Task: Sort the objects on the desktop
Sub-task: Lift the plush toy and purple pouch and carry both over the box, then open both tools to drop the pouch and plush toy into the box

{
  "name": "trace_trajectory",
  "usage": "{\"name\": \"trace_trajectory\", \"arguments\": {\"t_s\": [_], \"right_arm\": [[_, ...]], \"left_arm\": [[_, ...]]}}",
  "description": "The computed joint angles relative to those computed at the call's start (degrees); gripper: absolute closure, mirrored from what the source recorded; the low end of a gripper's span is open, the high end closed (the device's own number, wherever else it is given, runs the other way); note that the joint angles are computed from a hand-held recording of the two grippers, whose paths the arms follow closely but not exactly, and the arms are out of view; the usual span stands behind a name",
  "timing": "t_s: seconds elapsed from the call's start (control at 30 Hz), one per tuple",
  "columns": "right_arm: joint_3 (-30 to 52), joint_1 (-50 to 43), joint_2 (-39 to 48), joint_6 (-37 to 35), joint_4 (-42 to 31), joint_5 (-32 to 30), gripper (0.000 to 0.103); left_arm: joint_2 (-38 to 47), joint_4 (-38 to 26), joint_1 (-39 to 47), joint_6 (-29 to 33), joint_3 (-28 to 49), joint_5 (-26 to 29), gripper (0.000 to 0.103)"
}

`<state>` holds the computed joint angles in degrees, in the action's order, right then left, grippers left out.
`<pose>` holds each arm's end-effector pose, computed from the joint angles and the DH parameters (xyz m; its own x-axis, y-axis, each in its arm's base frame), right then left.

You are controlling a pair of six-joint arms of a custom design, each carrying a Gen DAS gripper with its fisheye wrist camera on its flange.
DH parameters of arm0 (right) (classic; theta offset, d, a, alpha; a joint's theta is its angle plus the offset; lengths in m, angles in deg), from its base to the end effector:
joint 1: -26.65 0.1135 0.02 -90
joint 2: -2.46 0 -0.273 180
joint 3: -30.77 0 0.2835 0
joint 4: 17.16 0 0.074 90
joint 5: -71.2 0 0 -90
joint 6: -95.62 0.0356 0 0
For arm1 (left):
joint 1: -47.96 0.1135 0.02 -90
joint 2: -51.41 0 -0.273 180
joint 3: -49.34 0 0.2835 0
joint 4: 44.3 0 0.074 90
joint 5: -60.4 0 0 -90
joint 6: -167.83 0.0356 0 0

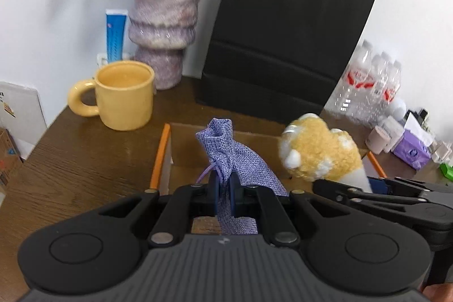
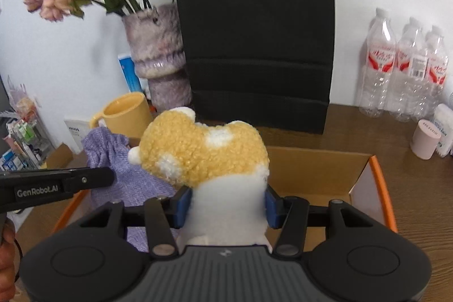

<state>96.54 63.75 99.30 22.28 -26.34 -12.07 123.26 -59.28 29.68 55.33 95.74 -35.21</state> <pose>0.3046 0.2252 0.1676 -0.6450 -0.1308 -0.7529 -0.3578 0.9223 0.1463 0.2615 -0.0827 0.1801 -0.6613 -0.1826 -0.7275 -0.0125 0.9725 -0.2327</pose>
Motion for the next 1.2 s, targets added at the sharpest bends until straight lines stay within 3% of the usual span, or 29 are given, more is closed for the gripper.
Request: {"name": "trace_trajectory", "arguments": {"t_s": [0.47,0.87,1.0,1.07,1.2], "right_arm": [[9.5,-3.2,9.0,-1.2,-9.6,-3.4,0.052],[14.6,-3.3,12.7,-1.1,-16.1,-4.6,0.052],[15.2,-3.3,12.9,-0.4,-17.1,-4.3,0.05],[15.6,-3.3,13.2,-0.1,-17.6,-4.2,0.049],[14.6,-3.2,12.4,0.6,-16.2,-3.4,0.03]], "left_arm": [[8.4,-4.1,0.2,-1.3,5.5,-0.6,0.094],[13.1,-5.9,-2.7,0.4,8.2,-5.3,0.086],[12.0,-4.6,-2.1,1.1,7.2,-3.5,0.057],[11.5,-4.1,-1.8,0.9,6.7,-3.1,0.05],[10.2,-2.5,-1.2,0.3,5.6,-2.2,0.022]]}}
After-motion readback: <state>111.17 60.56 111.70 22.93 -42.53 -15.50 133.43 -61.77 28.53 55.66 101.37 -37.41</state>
